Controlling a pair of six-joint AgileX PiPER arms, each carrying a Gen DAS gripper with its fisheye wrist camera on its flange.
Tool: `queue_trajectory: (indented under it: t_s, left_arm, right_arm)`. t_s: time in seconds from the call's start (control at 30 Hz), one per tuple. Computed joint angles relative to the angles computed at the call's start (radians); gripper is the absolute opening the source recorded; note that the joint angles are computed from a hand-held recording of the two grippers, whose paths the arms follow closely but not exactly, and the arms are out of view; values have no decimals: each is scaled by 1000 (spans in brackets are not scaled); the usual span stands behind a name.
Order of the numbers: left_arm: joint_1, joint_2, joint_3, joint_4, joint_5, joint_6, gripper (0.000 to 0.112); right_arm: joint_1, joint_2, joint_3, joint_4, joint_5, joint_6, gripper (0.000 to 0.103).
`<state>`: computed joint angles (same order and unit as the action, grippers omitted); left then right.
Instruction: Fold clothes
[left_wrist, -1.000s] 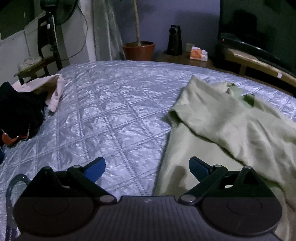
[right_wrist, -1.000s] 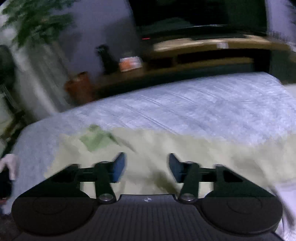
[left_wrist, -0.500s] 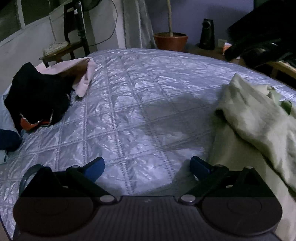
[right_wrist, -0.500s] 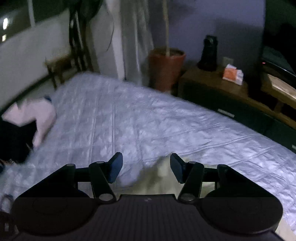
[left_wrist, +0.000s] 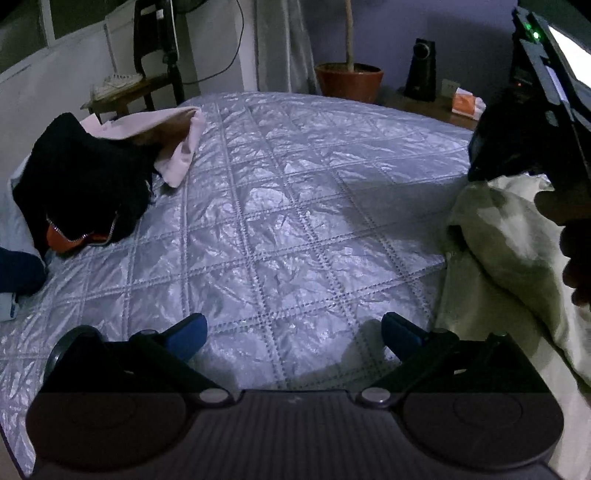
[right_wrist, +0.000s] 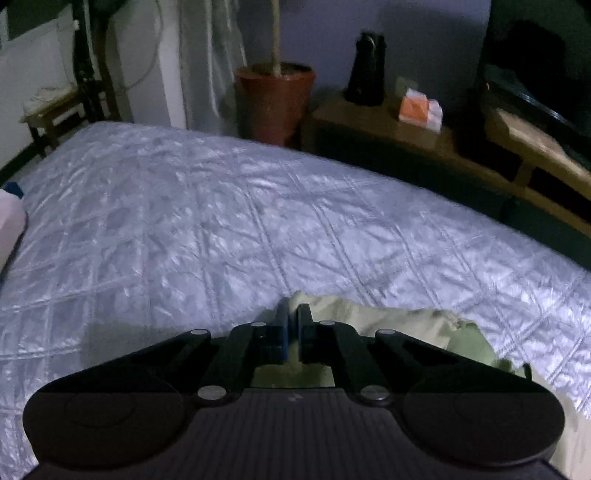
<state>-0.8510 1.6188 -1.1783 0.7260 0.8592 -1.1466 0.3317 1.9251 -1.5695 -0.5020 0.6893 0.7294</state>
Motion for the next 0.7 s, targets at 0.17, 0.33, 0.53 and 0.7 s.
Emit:
queue_trajectory:
  t_s: [0.17, 0.33, 0.53, 0.7]
  left_arm:
    - [-11, -12, 12, 31, 0, -27, 100]
    - [-31, -25, 28, 86, -7, -77, 100]
    - [-59, -45, 48, 124, -40, -85, 100]
    - [-96, -57, 69, 141, -84, -50, 101]
  right_arm:
    - [56, 8, -34, -84, -38, 31, 5]
    - [36, 6, -41, 113, -95, -116, 13]
    - [-95, -381, 395, 88, -270, 111, 35]
    - [-479, -881, 731, 259, -146, 136, 47]
